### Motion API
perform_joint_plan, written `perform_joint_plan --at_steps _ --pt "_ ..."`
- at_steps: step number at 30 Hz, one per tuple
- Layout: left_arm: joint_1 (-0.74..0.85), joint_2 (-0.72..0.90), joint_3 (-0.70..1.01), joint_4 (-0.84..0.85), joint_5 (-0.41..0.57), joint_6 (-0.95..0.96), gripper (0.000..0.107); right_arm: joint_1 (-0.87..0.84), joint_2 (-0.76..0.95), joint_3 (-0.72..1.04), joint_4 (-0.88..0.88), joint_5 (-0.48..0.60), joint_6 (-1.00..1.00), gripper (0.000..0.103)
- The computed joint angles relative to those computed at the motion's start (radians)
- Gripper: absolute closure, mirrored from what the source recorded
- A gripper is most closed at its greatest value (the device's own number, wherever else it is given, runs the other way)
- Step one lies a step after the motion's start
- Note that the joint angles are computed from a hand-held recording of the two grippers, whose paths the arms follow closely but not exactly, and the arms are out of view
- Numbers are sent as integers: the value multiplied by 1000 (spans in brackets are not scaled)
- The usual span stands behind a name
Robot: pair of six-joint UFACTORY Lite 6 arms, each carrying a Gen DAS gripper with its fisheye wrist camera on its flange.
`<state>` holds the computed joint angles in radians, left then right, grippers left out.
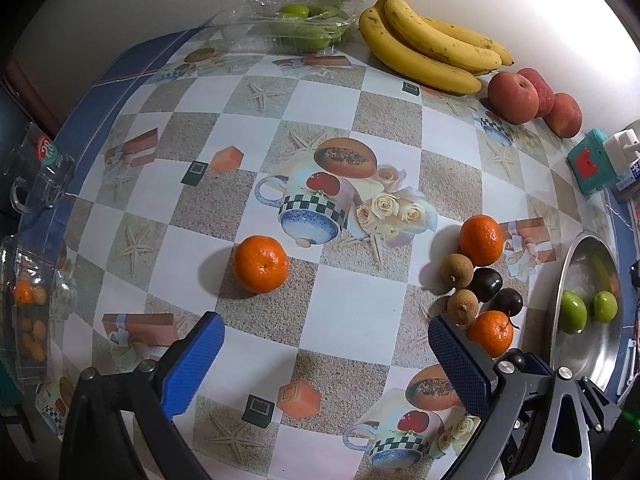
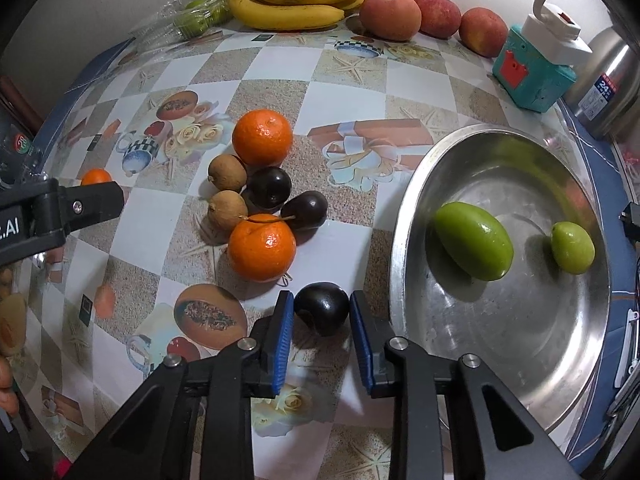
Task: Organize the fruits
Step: 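Close the right tool around the dark plum beside the tangerines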
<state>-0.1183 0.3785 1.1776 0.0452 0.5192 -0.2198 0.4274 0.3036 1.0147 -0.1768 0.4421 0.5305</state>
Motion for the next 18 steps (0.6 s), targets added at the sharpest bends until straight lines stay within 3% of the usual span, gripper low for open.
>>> perform_joint_plan --at_steps 5,18 --pt "-2 0 3 -10 1 8 4 -10 -1 0 42 -6 -32 74" --pt "-9 3 14 -90 3 75 4 -122 -129 -81 466 -31 -427 74"
